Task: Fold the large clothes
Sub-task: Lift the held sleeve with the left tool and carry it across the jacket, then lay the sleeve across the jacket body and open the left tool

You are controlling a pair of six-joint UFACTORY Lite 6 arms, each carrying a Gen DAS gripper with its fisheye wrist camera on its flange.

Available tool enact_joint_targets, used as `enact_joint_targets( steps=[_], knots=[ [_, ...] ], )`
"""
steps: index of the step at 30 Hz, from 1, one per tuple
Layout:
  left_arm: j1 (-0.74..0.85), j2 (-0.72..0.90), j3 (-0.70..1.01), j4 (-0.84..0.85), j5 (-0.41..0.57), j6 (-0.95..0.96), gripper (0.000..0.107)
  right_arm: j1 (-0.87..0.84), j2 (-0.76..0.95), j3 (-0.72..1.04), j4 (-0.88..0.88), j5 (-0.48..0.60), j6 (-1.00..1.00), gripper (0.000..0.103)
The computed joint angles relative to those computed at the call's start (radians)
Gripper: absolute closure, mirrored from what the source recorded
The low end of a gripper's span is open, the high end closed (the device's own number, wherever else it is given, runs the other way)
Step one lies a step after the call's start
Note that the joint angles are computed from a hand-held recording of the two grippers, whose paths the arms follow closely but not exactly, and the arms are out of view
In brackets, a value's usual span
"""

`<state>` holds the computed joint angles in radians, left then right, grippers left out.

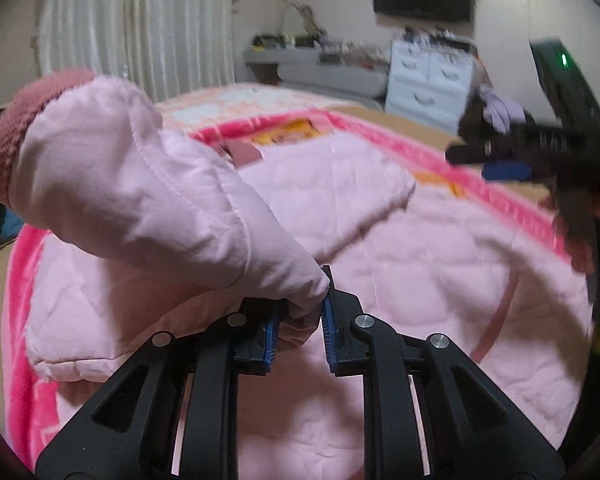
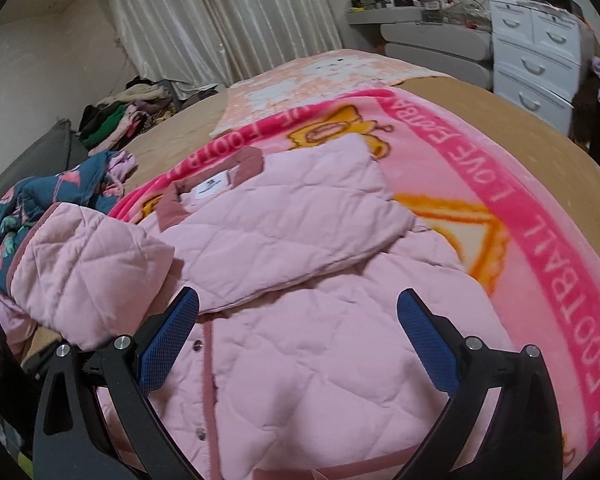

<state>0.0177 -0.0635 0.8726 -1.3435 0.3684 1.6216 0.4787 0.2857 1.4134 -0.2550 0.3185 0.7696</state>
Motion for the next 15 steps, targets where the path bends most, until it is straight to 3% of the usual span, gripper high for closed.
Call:
enact_joint_targets(
  steps=[11,15],
  knots=[
    [-0.111,0.018,-0.032,0.097,-0.120,-0.007,0.093,-0.057,-0.034,-0.076,0.074,-0.034,-0.023,0.004],
    [-0.208,-0.052,-0.105,-0.038,-0.261,0.194,0.093,-0.062,-0.059,-0.098,0.056,-0.032,-0.003,0.004]
  ],
)
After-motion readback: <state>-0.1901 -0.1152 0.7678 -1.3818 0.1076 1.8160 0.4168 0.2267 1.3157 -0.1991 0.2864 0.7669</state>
